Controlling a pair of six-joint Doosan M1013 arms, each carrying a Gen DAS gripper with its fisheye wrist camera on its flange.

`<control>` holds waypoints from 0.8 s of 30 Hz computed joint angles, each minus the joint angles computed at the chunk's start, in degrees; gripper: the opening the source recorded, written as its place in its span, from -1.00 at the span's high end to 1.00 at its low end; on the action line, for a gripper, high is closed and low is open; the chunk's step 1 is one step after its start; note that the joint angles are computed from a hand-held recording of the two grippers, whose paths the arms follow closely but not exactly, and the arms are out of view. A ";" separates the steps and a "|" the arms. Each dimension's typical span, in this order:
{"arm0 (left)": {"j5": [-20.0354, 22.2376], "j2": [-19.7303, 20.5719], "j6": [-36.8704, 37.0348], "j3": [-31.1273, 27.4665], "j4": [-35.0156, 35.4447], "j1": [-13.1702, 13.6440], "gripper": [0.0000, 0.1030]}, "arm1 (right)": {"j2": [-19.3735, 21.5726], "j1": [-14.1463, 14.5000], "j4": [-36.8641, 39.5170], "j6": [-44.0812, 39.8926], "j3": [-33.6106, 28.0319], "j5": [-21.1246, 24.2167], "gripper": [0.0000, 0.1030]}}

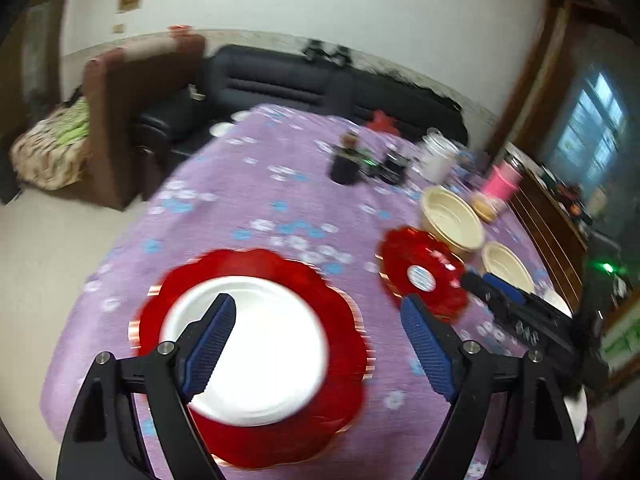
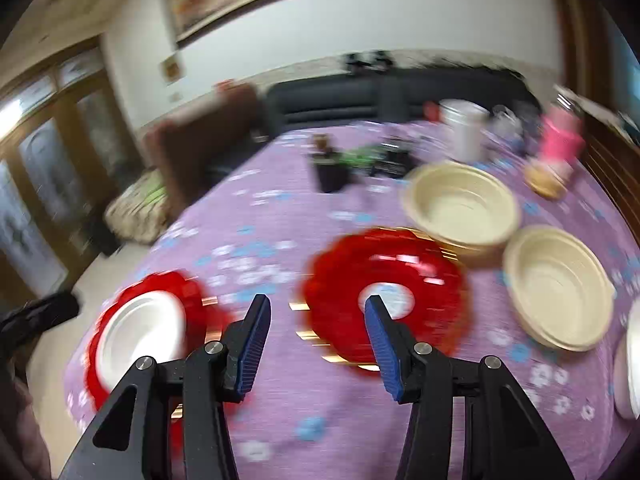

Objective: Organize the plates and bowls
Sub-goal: 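Lower the white bowl onto the red wedding plate and release, then grasp the rim of the small labeled red plate with both tools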

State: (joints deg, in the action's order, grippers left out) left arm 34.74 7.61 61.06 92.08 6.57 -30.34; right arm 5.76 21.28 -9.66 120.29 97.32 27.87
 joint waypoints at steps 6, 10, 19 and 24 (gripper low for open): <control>7.50 6.32 9.84 -8.28 -11.51 -0.40 -0.63 | -0.22 -5.76 2.31 6.98 2.00 0.61 -0.03; 11.39 11.25 9.68 -14.45 -9.29 -1.69 -0.63 | 1.66 -7.80 9.18 2.59 1.39 1.85 -0.03; 27.04 24.33 7.18 -29.27 -14.74 -0.14 -0.62 | 5.00 -7.81 11.84 -1.83 -0.25 1.73 -0.03; 29.97 27.35 5.23 -32.63 -13.45 -0.41 -0.62 | 5.74 -8.29 15.54 -5.91 0.01 1.39 -0.03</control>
